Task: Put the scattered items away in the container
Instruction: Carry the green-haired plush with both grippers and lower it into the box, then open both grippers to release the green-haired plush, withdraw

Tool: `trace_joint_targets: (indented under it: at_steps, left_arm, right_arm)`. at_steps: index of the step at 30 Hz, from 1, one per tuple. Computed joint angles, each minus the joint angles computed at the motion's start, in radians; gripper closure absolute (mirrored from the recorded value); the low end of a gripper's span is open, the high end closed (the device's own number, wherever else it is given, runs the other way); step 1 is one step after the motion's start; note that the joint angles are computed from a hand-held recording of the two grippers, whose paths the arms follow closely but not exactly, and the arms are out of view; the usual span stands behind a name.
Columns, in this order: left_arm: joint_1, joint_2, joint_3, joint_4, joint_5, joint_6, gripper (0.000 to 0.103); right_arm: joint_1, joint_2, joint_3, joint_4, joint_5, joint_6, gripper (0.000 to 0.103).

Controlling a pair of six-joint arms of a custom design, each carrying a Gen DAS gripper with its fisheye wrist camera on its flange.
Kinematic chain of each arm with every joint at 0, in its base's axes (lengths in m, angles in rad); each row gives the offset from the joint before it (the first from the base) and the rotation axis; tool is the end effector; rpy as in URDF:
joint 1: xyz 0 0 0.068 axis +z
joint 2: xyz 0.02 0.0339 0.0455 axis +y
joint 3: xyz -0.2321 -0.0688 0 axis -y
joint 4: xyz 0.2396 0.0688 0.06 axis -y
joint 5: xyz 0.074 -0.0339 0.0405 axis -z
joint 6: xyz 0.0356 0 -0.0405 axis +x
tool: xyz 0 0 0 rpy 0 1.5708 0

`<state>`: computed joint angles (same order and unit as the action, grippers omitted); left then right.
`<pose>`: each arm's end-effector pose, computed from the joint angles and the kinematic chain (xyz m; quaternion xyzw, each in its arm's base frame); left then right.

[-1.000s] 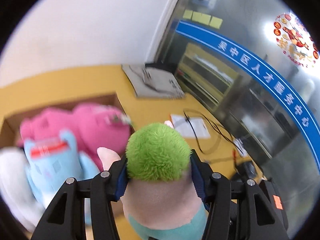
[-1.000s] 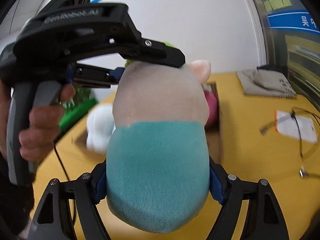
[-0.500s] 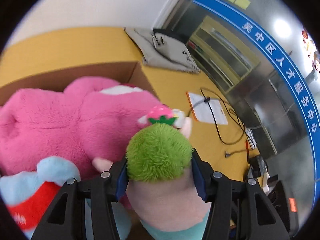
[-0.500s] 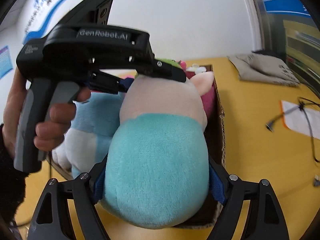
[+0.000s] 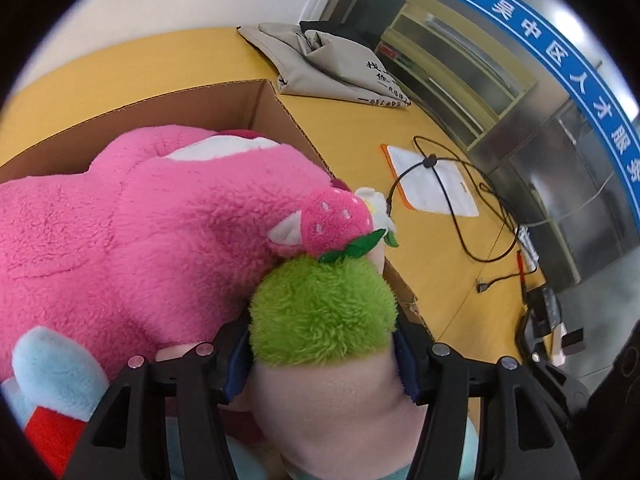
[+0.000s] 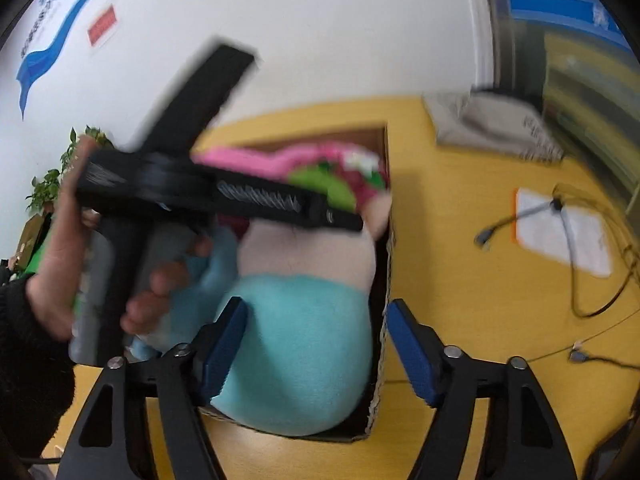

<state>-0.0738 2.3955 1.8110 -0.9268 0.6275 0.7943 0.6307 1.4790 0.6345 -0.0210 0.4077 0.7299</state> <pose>0.4268 -0.0525 0.0862 0.4082 0.8587 -0.2787 0.1352 0.2279 0.1489 0.1241 0.1154 0.9144 0.0651 0.3824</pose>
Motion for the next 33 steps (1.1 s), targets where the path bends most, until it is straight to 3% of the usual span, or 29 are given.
trace_joint_targets:
  at_steps: [5,9,11,13,14,15,18,21,26,33]
  left_arm:
    - [-0.003,-0.028,-0.021,0.014,-0.007,-0.024,0.041]
    - [0.067,-0.141,-0.098,0.003,0.053,-0.027,0.040]
    - [0.135,-0.239,-0.152,-0.021,0.089,0.023,0.040]
    - [0.227,-0.337,-0.193,-0.084,0.144,0.119,0.038]
    - [0.282,-0.374,-0.203,-0.127,0.171,0.177,0.035]
    - [0.346,-0.412,-0.216,-0.172,0.196,0.243,0.024]
    - [0.522,-0.485,-0.260,-0.230,0.224,0.377,0.021]
    - [0.669,-0.471,-0.262,-0.288,0.219,0.477,0.021]
    - [0.828,-0.480,-0.359,-0.203,0.185,0.519,0.021]
    - [0.909,-0.507,-0.455,-0.193,0.174,0.576,0.021]
  right_arm:
    - [0.049,0.079,0.097,-0.102,0.108,-0.027,0.027]
    - [0.067,0.047,0.082,-0.122,0.088,0.022,0.020]
    - [0.113,0.028,0.089,-0.154,0.107,0.059,0.013]
    - [0.186,0.017,0.139,-0.257,0.220,0.071,0.004]
    - [0.215,-0.001,0.148,-0.283,0.263,0.068,0.000]
    - [0.256,-0.028,0.163,-0.320,0.300,0.078,0.000]
    - [0.353,-0.084,0.207,-0.411,0.353,0.161,0.000]
    - [0.432,-0.043,0.283,-0.509,0.408,0.275,0.000]
    - [0.498,0.078,0.392,-0.639,0.463,0.464,0.000]
    - [0.562,0.260,0.567,-0.887,0.487,0.664,0.000]
